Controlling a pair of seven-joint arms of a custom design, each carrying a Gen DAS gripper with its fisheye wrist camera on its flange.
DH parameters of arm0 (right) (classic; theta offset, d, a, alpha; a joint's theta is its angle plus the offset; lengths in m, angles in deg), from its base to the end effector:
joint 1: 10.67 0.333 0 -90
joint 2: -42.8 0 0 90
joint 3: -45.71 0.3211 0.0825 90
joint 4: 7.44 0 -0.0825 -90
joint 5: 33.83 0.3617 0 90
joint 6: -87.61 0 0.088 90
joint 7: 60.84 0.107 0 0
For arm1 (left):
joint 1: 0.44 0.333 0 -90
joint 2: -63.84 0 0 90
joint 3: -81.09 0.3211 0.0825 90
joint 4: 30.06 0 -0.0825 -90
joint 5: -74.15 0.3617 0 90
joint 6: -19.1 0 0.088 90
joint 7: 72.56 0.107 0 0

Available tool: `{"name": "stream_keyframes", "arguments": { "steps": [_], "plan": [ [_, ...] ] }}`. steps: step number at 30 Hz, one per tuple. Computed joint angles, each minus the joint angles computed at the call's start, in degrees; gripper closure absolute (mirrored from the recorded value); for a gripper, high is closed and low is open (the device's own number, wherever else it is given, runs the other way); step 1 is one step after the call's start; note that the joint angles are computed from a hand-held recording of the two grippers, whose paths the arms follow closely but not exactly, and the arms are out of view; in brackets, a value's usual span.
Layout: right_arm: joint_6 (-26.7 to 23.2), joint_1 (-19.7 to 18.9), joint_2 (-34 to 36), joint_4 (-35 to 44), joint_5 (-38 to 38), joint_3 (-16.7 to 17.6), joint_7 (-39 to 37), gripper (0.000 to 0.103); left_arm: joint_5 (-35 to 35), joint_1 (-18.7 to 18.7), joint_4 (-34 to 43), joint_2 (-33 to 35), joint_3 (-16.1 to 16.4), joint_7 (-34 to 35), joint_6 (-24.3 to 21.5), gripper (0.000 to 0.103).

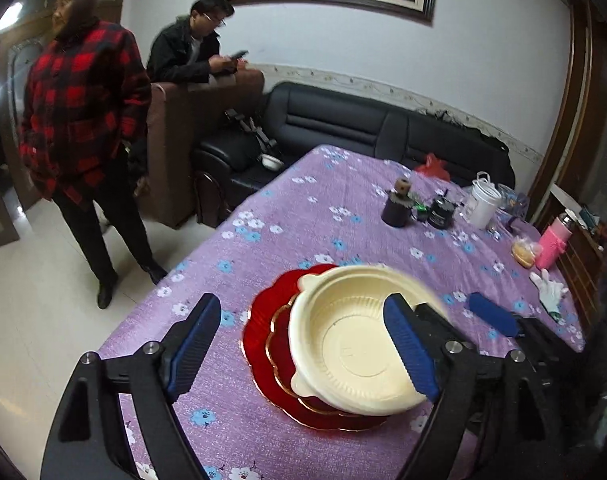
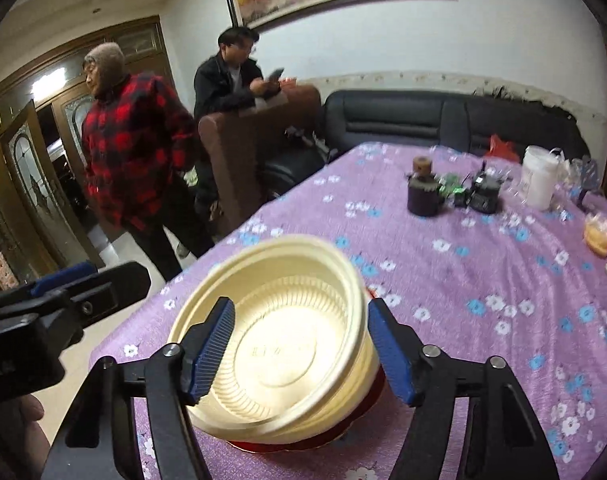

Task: Organize plates and bowls
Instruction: 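Carry the strainer bowl and lower it into the white bowl, then open the right gripper and withdraw from the stack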

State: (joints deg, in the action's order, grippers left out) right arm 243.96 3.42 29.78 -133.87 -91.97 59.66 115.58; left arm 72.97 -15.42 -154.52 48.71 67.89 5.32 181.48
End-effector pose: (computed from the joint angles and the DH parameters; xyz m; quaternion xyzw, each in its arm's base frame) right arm 0.4261 0.2736 0.5564 -0.5563 0.6800 -0.2928 0.3773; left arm 0.4392 -0.2494 0.6248 -0.5370 0.7173 -0.3935 0.2057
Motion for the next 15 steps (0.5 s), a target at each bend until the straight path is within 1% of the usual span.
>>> {"name": "stream_keyframes", "arguments": {
  "steps": [1, 2, 3, 4, 7, 10, 12, 14, 15],
  "plan": [
    [-0.41, -0.11, -0.72, -0.35, -0.57, 0.22, 0.74, 0.024, 1.58, 0.97, -0.68, -0.42, -0.96, -1.51, 0.86, 0.018],
    [-0.87, -0.13, -1.21, -0.57, -0.59, 0.33, 0.84, 0.022, 2.3, 1.37, -1.43, -0.82, -1.38, -2.54, 1.98, 0.014],
    [-1.55, -0.07, -1.65, -0.83, -0.39, 0.49, 0.63, 0.022, 3.11, 1.86, -2.08, -1.27, -1.82, -3.69, 2.54, 0.012],
    [-1.81, -0.22, -2.34, -1.44, -0.73, 0.71, 1.27, 0.022, 3.1, 1.63, -2.48, -1.55, -1.67, -3.93, 2.74, 0.012],
    [-1.56, -0.73, -4.5, -3.68, -0.96, 1.12, 3.32, 0.021, -1.5, -1.99, -3.79, -2.54, 1.48, -0.28, 2.73, 0.012],
    [-0.68, -1.71, -7.09, -6.64, -0.16, 1.62, 5.73, 0.021, -5.33, -3.48, -5.23, -4.09, 3.19, 1.58, 2.57, 0.012],
    [0.89, -2.77, -9.12, -9.04, 0.67, 1.77, 8.18, 0.021, -6.89, -3.56, -6.08, -5.03, 3.6, 1.99, 2.53, 0.012],
    [2.47, -3.88, -10.61, -10.86, 1.97, 2.17, 9.74, 0.021, -6.7, -2.69, -6.47, -5.49, 2.91, 1.51, 2.43, 0.012],
    [3.77, -4.56, -11.39, -11.92, 2.71, 2.38, 10.91, 0.021, -5.81, -1.72, -6.87, -5.87, 2.07, 0.69, 2.43, 0.012]
  ]
}}
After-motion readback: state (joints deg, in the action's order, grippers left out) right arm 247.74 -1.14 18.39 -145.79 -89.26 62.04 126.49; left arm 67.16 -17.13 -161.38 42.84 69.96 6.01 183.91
